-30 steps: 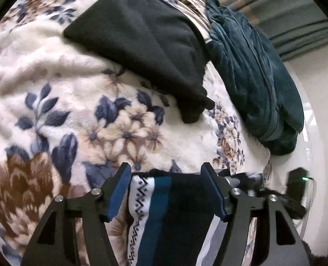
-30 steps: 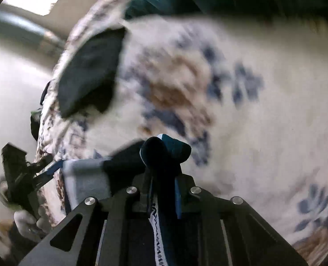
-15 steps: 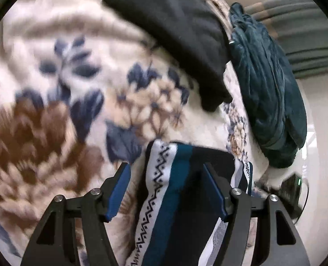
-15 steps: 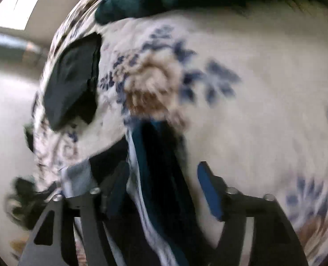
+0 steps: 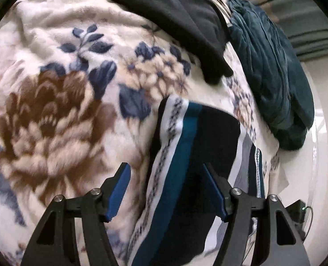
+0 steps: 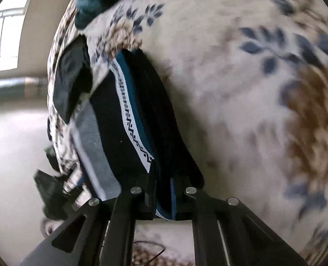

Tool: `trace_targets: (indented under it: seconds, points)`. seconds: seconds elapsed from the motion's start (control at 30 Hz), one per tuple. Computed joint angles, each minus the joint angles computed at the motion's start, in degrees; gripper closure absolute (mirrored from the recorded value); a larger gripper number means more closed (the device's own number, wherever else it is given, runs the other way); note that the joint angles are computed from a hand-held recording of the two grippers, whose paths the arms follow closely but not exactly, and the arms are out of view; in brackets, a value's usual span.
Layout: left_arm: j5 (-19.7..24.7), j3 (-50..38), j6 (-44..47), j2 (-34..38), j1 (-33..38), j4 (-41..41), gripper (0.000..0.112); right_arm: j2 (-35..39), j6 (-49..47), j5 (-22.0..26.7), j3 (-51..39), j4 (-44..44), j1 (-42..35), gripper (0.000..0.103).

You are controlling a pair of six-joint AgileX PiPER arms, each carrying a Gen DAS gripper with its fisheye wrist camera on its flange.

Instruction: Fold small clothes

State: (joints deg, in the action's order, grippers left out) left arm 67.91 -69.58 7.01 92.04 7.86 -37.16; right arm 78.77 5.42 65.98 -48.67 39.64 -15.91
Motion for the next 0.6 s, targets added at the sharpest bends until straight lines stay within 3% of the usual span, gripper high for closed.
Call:
trace_targets:
  seconds: [0.17,0.23,0.27,0.3,0.5,0.53,0.57,0.6]
  points:
    - [1.54,2.5,0.97,-1.89,-1.32,0.94,0.049,6.42,0.87,2.89,-0.1,-7.06,2.24,0.086]
    - [0.83,2.88,0.75,-1.38,-1.58,0.06,0.049,6.36,1.5,1.18,-1.96,-9.46,2.94,0.075]
    - [0.02,2.79,1.37,-0.11,-1.08,-2.0,0.049,6.28,1.75,0.41,-3.06,-9.73,3.0,0.06]
    - [-0.57,2.39,1.13,0.86,-1.03,-2.85,0.049,6.68,0.99,-0.36,-4.53,-8.76,2.44,0.053]
    - [-4.56,-2.04,4.88,13.86,0.45,-16.93,0.049,15.27,0.38,-4.21,-15.2,-9.1,6.47,0.051]
    - [-5.84,-1.96,6.0,14.22,0.45,-18.62,0.058,16.97,-0.29,-4.31,-16.58,-8.56,6.38,0.051]
    - [-6.48,-2.94,8.29,15.35,0.51,-21.6,0.075,18.58,-1.18,-4.48,-17.61,-7.26,6.32,0.051]
    - [-6.9,-3.79,9.03,16.1,0.08,-22.29,0.079,19.86,-1.43,-5.17,-18.35,-6.57,6.69,0.051]
